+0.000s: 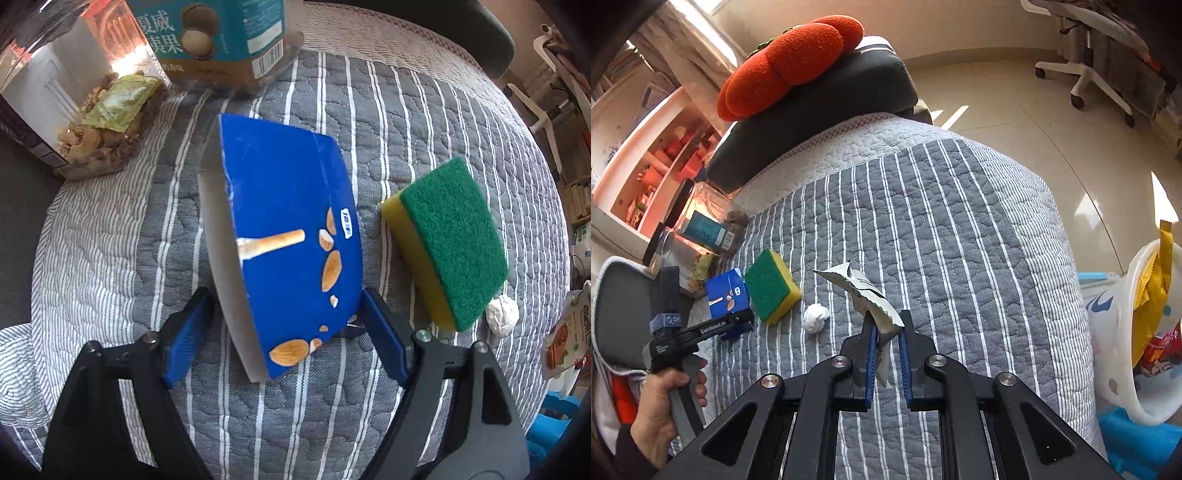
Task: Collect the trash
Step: 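Carry the blue box and nut pouch to the wastebasket and open both tools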
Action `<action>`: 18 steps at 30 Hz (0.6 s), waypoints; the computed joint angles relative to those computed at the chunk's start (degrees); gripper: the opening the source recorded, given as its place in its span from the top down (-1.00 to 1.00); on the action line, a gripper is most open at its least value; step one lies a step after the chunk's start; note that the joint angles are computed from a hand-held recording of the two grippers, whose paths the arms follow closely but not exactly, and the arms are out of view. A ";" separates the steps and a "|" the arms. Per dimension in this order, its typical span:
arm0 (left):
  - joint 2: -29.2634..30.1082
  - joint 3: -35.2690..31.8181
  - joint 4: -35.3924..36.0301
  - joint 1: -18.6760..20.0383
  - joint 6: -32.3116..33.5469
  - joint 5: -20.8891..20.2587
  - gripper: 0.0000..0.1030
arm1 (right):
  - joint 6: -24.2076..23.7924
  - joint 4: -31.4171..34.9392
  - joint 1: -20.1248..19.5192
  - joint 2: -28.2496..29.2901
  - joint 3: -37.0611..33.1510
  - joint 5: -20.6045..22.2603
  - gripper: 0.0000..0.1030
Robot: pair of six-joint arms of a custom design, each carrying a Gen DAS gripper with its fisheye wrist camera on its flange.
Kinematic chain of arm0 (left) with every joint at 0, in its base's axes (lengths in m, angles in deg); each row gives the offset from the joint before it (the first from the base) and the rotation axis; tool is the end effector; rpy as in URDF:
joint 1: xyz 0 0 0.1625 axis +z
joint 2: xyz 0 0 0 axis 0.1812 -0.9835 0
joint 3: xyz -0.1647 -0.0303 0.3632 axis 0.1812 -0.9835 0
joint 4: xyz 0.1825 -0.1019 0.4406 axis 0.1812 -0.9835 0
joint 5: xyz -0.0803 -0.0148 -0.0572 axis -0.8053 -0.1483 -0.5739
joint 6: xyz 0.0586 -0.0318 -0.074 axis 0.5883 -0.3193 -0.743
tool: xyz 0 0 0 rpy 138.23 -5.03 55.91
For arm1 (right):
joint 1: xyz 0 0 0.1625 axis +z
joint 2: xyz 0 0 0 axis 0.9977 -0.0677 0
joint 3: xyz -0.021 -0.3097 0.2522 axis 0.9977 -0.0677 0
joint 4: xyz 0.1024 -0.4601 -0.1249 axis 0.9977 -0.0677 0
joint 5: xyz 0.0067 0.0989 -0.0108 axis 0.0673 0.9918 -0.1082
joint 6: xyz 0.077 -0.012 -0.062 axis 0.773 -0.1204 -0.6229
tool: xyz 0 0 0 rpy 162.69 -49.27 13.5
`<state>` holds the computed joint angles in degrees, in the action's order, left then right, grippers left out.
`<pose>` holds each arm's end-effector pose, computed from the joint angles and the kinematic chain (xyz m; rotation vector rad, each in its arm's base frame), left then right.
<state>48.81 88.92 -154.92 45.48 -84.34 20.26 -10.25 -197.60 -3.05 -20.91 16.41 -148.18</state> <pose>-0.3201 -0.8369 -0.0395 -0.0876 2.3302 -0.3413 0.0038 -0.7991 0.3844 0.1115 -2.6590 0.5636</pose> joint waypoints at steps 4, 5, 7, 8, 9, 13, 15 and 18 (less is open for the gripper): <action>-1.44 2.27 -4.12 -0.34 2.05 -0.96 -0.06 | -0.18 -0.17 -0.01 -0.33 0.05 0.11 0.77; -1.80 2.83 -4.72 -0.50 2.52 -1.22 0.02 | -0.20 -0.28 -0.02 -0.47 0.06 0.26 0.77; -2.46 4.01 -6.32 -1.03 3.91 -0.73 0.24 | -0.34 -0.62 -0.05 -0.79 0.17 0.55 0.77; -3.32 5.31 -7.57 -1.39 4.95 -0.76 0.30 | -0.31 -0.71 -0.08 -0.92 0.13 0.72 0.77; -4.38 6.78 -8.97 -1.74 6.07 -1.05 0.46 | -0.27 -0.79 -0.12 -1.07 0.13 0.90 0.77; -6.38 9.78 -12.70 -3.00 8.86 -2.80 0.72 | -0.10 -1.33 -0.22 -1.65 0.24 1.24 0.77; -7.22 10.96 -13.98 -3.79 9.56 -2.93 0.73 | 0.07 -1.53 -0.28 -1.91 0.25 1.35 0.77; -8.73 12.87 -16.71 -4.66 10.92 -3.47 0.73 | 0.29 -1.82 -0.37 -2.43 0.55 1.57 0.77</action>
<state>40.08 101.79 -171.63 40.82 -73.42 16.79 -9.96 -199.42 -3.43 -23.34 16.95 -146.61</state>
